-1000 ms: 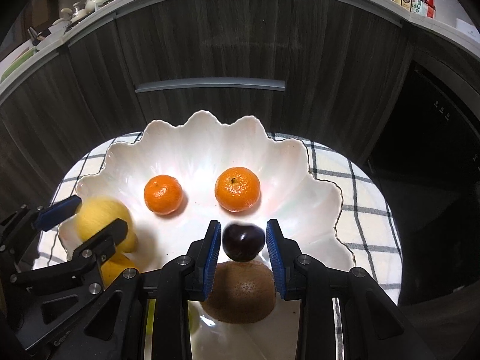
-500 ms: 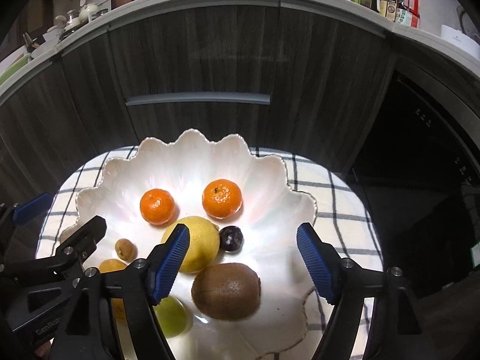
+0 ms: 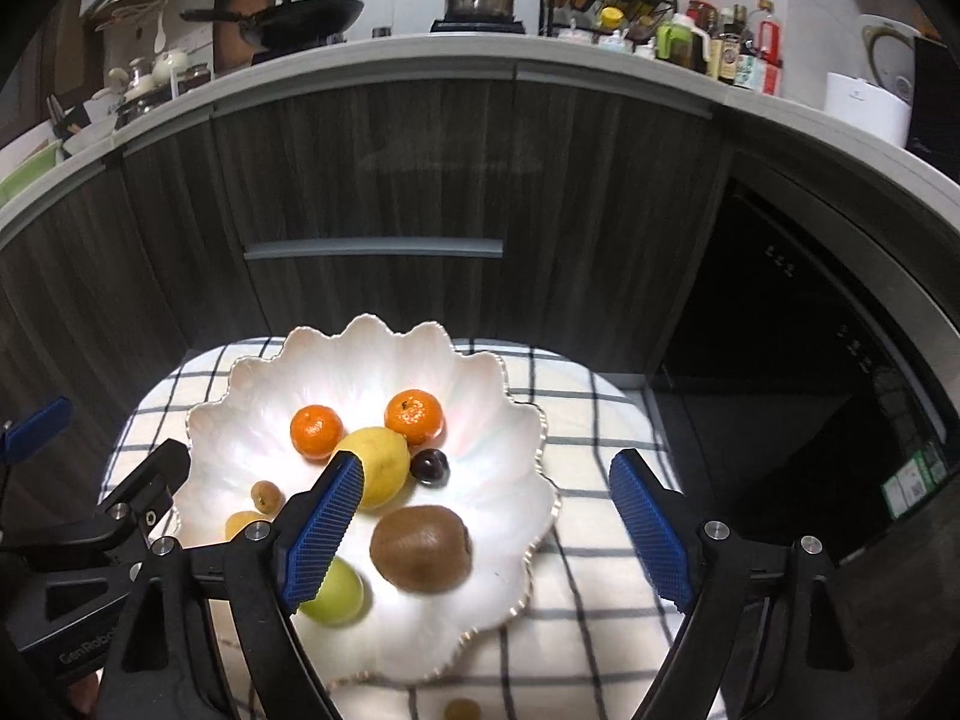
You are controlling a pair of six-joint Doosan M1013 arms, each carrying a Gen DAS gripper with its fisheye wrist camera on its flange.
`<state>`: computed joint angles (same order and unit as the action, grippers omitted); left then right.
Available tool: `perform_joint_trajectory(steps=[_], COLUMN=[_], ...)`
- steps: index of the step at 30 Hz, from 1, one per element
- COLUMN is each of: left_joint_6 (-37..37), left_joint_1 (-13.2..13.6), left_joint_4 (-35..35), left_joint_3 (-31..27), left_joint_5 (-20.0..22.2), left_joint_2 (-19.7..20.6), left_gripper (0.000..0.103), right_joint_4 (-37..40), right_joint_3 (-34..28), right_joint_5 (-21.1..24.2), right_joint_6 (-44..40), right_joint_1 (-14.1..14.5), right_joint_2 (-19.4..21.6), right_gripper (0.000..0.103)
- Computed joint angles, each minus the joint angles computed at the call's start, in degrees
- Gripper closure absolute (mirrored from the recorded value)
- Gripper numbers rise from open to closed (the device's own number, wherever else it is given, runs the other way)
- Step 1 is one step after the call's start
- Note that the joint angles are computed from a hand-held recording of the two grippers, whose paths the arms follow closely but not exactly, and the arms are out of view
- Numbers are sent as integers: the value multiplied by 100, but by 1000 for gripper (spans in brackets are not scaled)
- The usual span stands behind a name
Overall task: Organize fruits
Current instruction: 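Withdraw both grippers from the bowl toward the plum and brown fruit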
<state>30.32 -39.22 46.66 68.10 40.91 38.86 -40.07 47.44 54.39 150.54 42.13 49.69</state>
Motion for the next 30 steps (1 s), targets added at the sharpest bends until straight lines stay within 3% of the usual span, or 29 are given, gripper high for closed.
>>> perform_joint_trajectory(steps=[6,15,30], left_joint_6=[-142,195,688], left_joint_1=[-196,-442,-615], left_joint_4=[176,-103,-776], left_joint_3=[251,465,763], left_joint_5=[-99,-227,-554], left_joint_2=[-199,-276,-217], left_gripper=[0,0,2], right_joint_4=[-285,-616,-360], right_joint_3=[702,1609,2469], right_joint_5=[-76,37,-19], right_joint_6=[505,1116,1487], right_joint_1=[56,179,208], right_joint_2=[-425,-909,-1176], right_gripper=[16,16,16])
